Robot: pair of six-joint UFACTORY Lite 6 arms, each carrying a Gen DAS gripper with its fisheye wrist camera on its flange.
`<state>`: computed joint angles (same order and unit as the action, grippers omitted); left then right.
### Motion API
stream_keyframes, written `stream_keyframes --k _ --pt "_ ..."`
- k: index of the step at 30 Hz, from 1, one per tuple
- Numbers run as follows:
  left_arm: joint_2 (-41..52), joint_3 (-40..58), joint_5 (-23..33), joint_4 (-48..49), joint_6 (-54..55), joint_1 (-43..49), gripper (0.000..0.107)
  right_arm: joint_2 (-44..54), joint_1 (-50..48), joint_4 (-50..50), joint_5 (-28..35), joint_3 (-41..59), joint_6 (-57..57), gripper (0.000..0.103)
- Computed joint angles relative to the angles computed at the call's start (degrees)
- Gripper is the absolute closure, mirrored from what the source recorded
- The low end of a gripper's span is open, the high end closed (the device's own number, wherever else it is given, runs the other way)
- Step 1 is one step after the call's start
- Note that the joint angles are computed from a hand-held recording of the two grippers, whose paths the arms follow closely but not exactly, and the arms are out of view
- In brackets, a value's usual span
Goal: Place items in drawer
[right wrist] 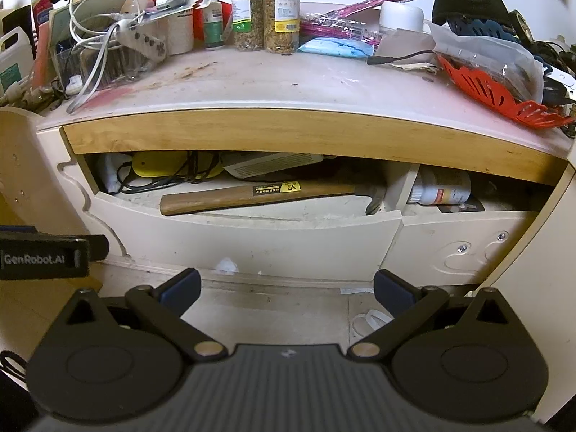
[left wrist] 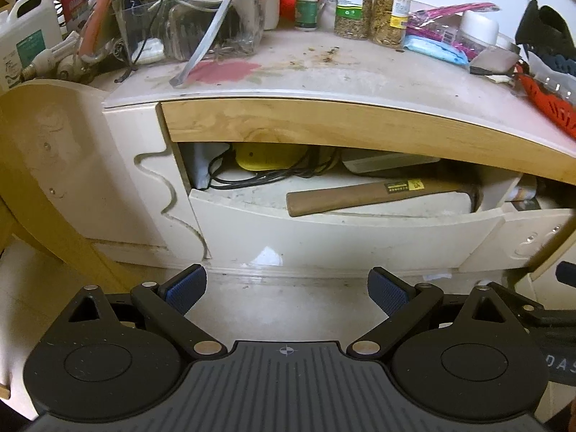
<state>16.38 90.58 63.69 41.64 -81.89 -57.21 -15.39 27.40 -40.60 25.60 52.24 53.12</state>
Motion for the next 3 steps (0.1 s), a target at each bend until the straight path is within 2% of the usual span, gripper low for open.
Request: stream_keyframes --k 3 --pt "-0.3 -0.8 -0.5 0.9 -0.9 -0.5 0.008 0.0 0.0 0.2 0.0 0.0 -0.2 0.000"
